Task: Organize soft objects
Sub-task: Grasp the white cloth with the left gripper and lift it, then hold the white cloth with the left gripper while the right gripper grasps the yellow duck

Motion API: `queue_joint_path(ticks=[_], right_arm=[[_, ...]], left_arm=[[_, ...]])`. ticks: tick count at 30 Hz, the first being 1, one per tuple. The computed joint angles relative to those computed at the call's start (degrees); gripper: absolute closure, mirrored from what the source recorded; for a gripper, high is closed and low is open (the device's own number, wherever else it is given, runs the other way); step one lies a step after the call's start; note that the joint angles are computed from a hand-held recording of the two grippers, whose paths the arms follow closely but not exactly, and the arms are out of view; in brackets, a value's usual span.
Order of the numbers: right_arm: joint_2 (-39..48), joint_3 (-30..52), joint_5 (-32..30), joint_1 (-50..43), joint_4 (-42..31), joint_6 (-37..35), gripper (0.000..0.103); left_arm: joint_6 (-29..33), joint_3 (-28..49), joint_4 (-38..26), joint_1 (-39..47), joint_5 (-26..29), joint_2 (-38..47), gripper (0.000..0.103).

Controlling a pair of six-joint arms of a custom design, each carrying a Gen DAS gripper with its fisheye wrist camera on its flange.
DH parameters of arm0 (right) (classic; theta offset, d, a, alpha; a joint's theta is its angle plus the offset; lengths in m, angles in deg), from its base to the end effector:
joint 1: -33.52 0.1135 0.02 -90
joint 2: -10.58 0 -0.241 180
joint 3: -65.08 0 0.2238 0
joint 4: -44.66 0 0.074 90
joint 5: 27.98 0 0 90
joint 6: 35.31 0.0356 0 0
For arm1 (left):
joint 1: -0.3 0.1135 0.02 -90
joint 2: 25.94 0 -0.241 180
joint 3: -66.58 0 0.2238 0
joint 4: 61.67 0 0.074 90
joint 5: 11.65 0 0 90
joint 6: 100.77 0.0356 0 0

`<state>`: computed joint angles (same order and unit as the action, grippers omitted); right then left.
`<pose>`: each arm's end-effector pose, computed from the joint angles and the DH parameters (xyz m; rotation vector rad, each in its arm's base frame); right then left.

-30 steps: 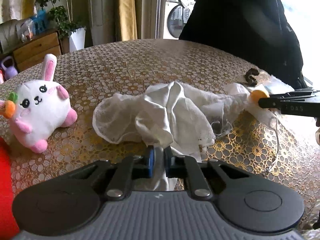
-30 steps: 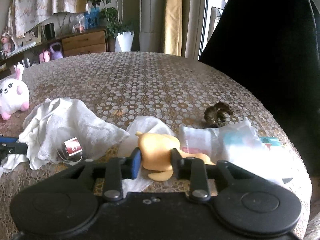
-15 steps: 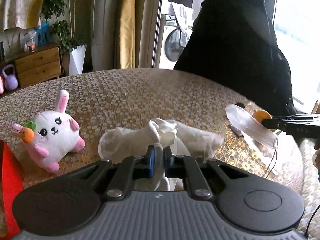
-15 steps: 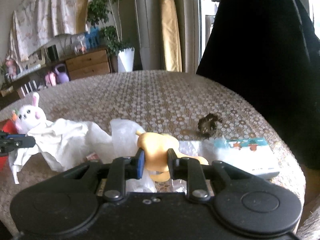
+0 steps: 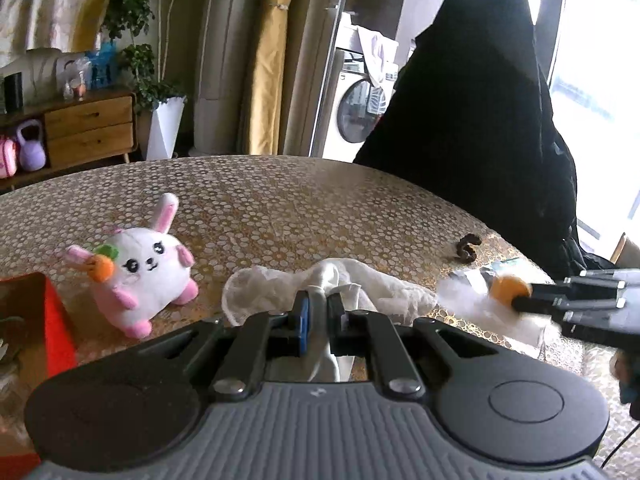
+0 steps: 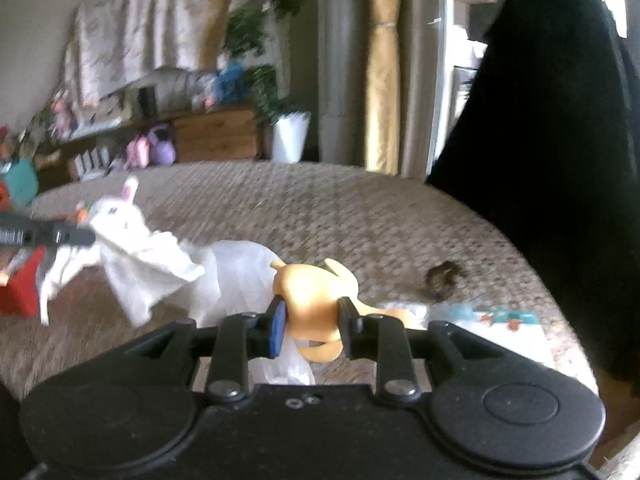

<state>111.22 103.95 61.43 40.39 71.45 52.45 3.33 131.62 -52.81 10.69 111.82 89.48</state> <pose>0.2582 0.0315 0.0903 -0.1791 2.1745 0.0571 0.3417 0.0427 0.0900 0.3637 2.1583 -0.4302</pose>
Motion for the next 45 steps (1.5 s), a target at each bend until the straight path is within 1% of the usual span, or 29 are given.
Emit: queue_joint_path(ticks=[1,2,3,4,5,11,12,14,16,17,18,19,20,21,23,27,29,34,35,36,41,45], right_arm=[[0.9,0.0,1.6,1.5,0.1,-1.0,0.077],[1.9,-0.3,5.0,3.9,1.0,-3.1,0.079],[3.3,-1.1,9.2,6.8,3.4,-6.2,0.083],[4.7,-1.6,12.5,9.2,5.1,-8.7,0.092],[5.8,-1.5,14.1,11.0,5.7,-10.1,0.093],[8.2,0.3,11.6,11.3,3.1,-6.9,0.094],[7.6,0.6,10.6,10.4,1.9,-6.1,0.089],[6.8,1.7,8.3,8.1,-0.7,-4.5,0.082],[6.6,3.4,6.8,6.3,-3.0,-3.5,0.078],[6.4,4.3,5.3,5.1,-4.5,-3.0,0.071],[6.5,5.4,3.7,4.0,-5.9,-2.5,0.061],[6.4,6.6,2.5,3.2,-7.7,-2.0,0.054],[6.4,8.0,1.7,2.7,-9.6,-1.7,0.042],[6.6,8.9,0.8,2.3,-10.6,-1.5,0.039],[7.8,10.9,-0.8,1.7,-11.8,-1.3,0.039],[12.0,15.8,0.3,2.5,-14.6,-0.1,0.045],[14.7,18.2,-0.2,2.4,-16.3,1.3,0.047],[17.0,19.0,2.1,3.3,-16.3,1.8,0.053],[17.0,19.0,2.6,3.4,-16.3,1.9,0.058],[17.0,19.1,3.0,3.4,-16.4,2.1,0.064],[16.4,17.9,2.0,2.1,-14.9,2.8,0.078],[14.9,15.0,1.2,1.0,-11.8,3.4,0.088]], left_arm=[[0.2,-0.1,-0.2,0.3,0.1,0.0,0.094],[0.4,-0.1,-0.4,0.6,0.1,0.0,0.094],[0.7,-0.2,-0.6,0.7,0.1,0.1,0.094],[0.8,-0.2,-0.7,0.8,0.1,0.2,0.094],[1.0,-0.2,-0.9,0.9,0.1,0.4,0.094],[2.5,-0.4,-1.2,1.2,-0.1,1.6,0.094],[2.7,-0.3,-1.5,1.2,-0.2,1.7,0.094],[2.7,0.2,-2.0,1.2,-0.4,2.2,0.094],[2.6,0.5,-2.1,1.2,-0.4,2.6,0.094],[2.6,0.5,-2.1,1.2,-0.3,2.7,0.094],[2.6,0.5,-2.2,1.3,-0.3,2.7,0.094],[2.6,0.6,-2.3,1.4,-0.2,2.8,0.094],[2.6,0.6,-2.4,1.3,-0.2,2.8,0.094],[2.6,0.7,-2.3,1.3,-0.3,2.9,0.094],[2.5,1.2,-2.6,1.3,-0.2,3.3,0.094],[2.3,2.0,-3.4,1.0,-0.6,4.1,0.094],[2.5,2.3,-3.6,0.9,-0.6,4.4,0.094],[2.4,3.1,-4.3,1.0,-0.7,5.1,0.094],[2.4,3.2,-4.3,1.0,-0.7,5.2,0.094],[2.3,3.3,-4.4,1.0,-0.7,5.2,0.094],[1.9,2.6,-3.7,1.3,-0.4,4.7,0.094],[1.7,2.1,-3.6,1.6,-0.4,3.9,0.094]])
